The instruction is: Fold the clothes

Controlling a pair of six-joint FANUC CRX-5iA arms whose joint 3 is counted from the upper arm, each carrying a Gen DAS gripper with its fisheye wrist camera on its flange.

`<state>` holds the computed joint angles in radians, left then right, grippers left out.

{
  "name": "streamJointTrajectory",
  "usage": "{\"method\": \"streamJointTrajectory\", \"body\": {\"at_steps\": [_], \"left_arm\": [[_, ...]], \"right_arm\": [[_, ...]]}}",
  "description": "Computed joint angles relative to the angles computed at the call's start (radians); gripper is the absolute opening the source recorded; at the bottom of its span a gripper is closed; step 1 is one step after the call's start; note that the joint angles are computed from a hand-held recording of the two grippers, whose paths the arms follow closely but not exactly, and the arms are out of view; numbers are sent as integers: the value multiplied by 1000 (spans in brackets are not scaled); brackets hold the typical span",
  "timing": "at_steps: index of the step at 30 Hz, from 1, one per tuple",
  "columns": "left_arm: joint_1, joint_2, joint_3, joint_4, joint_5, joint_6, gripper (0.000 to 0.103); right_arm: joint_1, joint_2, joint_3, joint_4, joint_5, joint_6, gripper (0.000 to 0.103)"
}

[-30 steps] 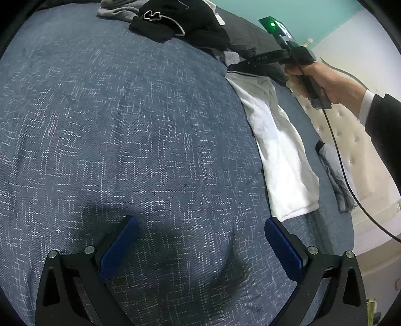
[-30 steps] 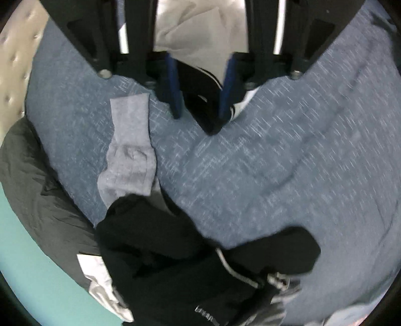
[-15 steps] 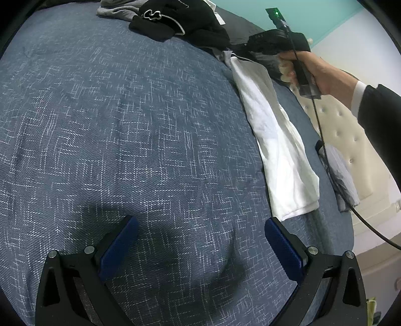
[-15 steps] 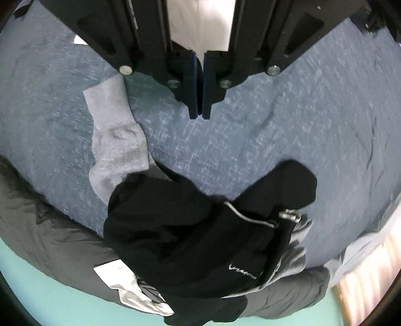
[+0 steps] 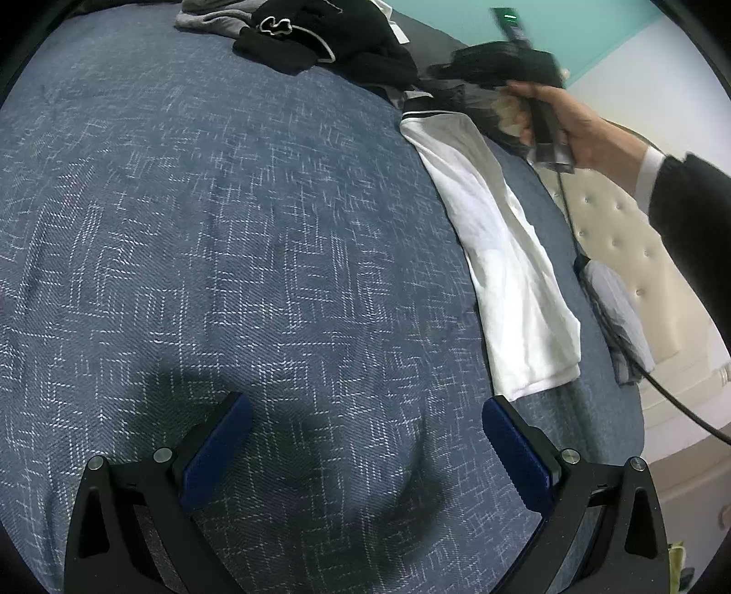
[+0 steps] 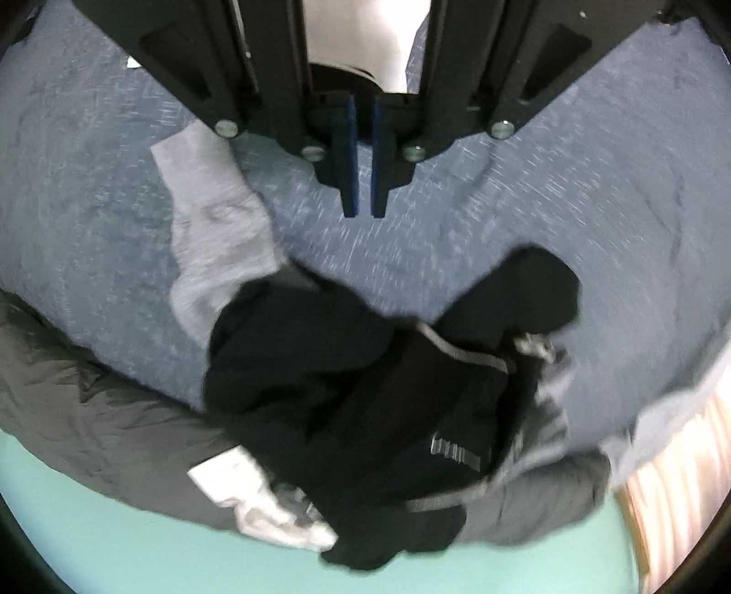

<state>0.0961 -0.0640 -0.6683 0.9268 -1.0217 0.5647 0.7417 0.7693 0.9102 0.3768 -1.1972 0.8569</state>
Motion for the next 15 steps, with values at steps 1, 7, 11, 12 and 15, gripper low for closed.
{"method": "streamJointTrajectory", "body": {"at_steps": [1,7,11,12,15], "left_arm": [[-2,2,0,4,3,1,103],[-15,-8,-7,18,12,-9,103],[-26,-13,-11,26,24,-11,103],[-26,-16,-10,23,23,-7,103],[-30,-16,-10,18,26,-6,103]], "right_arm": [[-3,-48,-74,10,35,-20,13],[-26,-303,-456,30,82,-124,32],[-36,-444,-677,-12,141,-164,32],[-37,-465,-713,-23,152,-162,32],[-36,-499,-784,-38,183,-162,32]]}}
